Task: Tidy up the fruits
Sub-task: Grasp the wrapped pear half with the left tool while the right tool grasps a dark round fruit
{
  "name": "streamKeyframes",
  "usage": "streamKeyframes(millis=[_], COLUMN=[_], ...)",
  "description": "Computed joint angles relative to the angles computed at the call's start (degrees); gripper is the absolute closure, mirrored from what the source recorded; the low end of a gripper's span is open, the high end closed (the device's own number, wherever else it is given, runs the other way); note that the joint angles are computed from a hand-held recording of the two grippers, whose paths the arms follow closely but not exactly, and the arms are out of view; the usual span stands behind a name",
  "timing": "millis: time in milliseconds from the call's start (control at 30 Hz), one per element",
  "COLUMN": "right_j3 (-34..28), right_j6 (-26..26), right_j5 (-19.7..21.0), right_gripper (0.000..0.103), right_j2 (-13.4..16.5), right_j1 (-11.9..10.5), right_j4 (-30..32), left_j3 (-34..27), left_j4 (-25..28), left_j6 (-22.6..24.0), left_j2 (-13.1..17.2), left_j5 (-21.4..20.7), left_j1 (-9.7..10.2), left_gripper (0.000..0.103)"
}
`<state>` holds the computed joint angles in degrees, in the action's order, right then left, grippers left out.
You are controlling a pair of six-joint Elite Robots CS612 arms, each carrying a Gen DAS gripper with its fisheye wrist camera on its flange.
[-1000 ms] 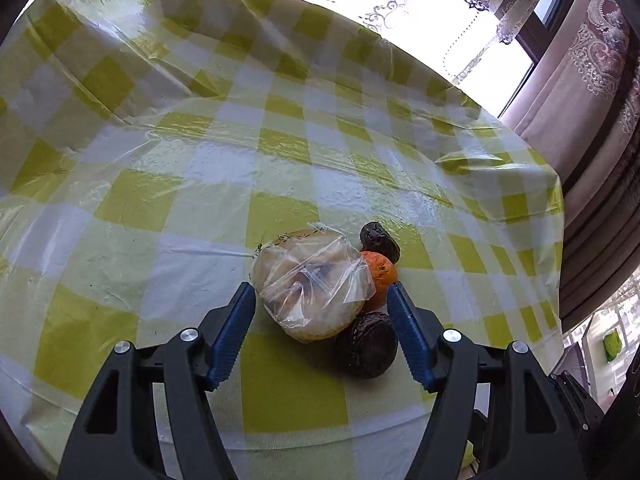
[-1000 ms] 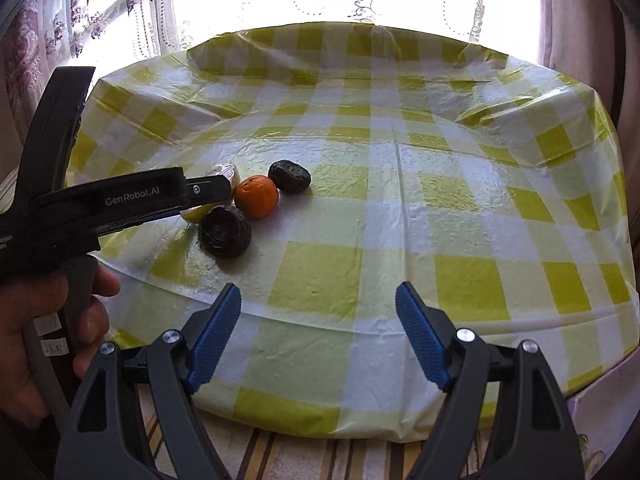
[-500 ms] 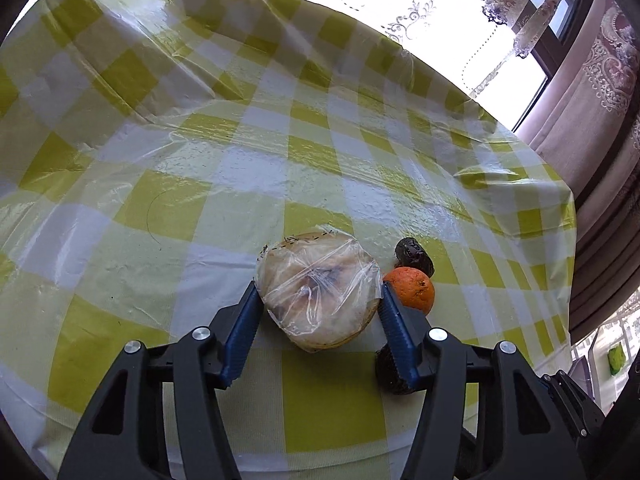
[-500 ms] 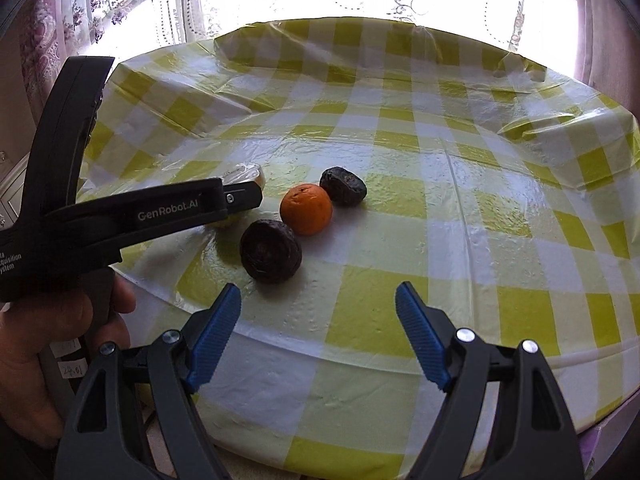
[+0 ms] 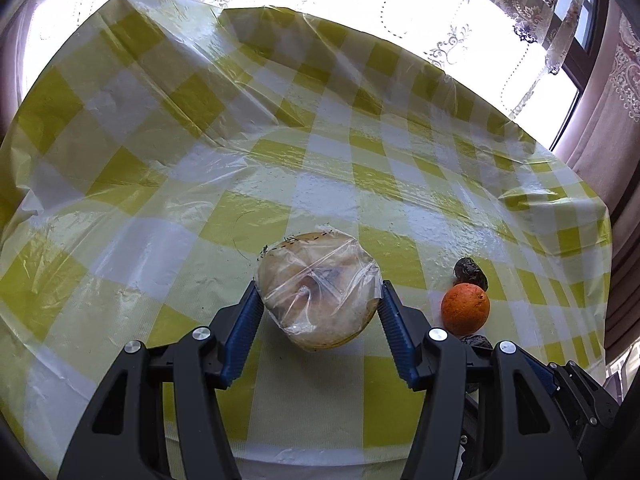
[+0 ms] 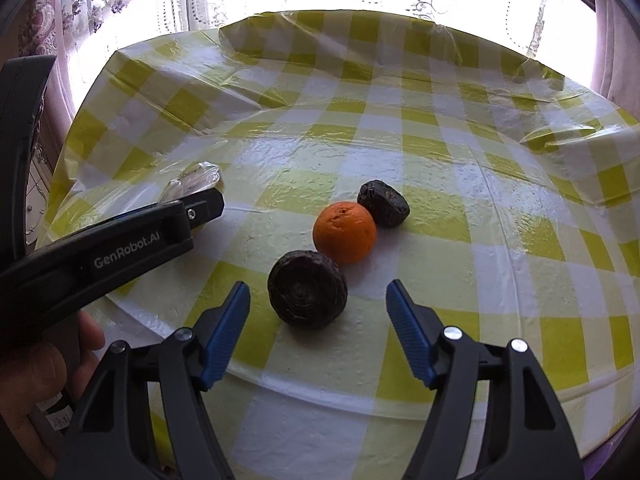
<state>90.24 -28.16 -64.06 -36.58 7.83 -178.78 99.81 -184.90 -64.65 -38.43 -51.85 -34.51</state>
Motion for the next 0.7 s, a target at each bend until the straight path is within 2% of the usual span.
streamKeyframes(millis=[67,100,133,167,200,400,700], right_j3=[-0.35,-0.54,-0.74,-1.01,-1.06,-0.89,1.52], right_j6=[0.35,0.40,0.25,0.04,0.11,0.14,1.77], right_j5=[-0.20,-0.19,-0.17,0.09,0.11,-0.27,-0.42], right_gripper=[0.036,0.042,0.054,0.060,0.062,0.063,0.063], right_j2=[0.22,0.33,0.40,0.47,0.52,0.65,-0.67], right_j1=[0.19,0.25,0.29,0.31,0.34,0.27,-1.33], right_j4=[-0.10,0.10,0.64,1.45,1.44,0.80,-0.70], left_j3=[0.15,0.22,0.11,0.07,-0.02,-0.16,-0.60], left_j4=[-0.22,-0.17,0.21,0.48,0.84,2.49,5.61], left_j6=[-0.12,-0.20,-0.30,-0.33,-0.40,-0.05,2.16], left_j2=[-0.01,-0.05,-0.06,-0.08,-0.09,-0.34,-0.90], left_j5=[0.14,0.25,0.42,0.58,0.68,0.39,0.99], left_j1=[-0.05,-0.09,-0.15,-0.21,-0.30,-0.57,-1.60], left_gripper=[0.047,0.047,0.047,0.047,0.047,0.047,0.047])
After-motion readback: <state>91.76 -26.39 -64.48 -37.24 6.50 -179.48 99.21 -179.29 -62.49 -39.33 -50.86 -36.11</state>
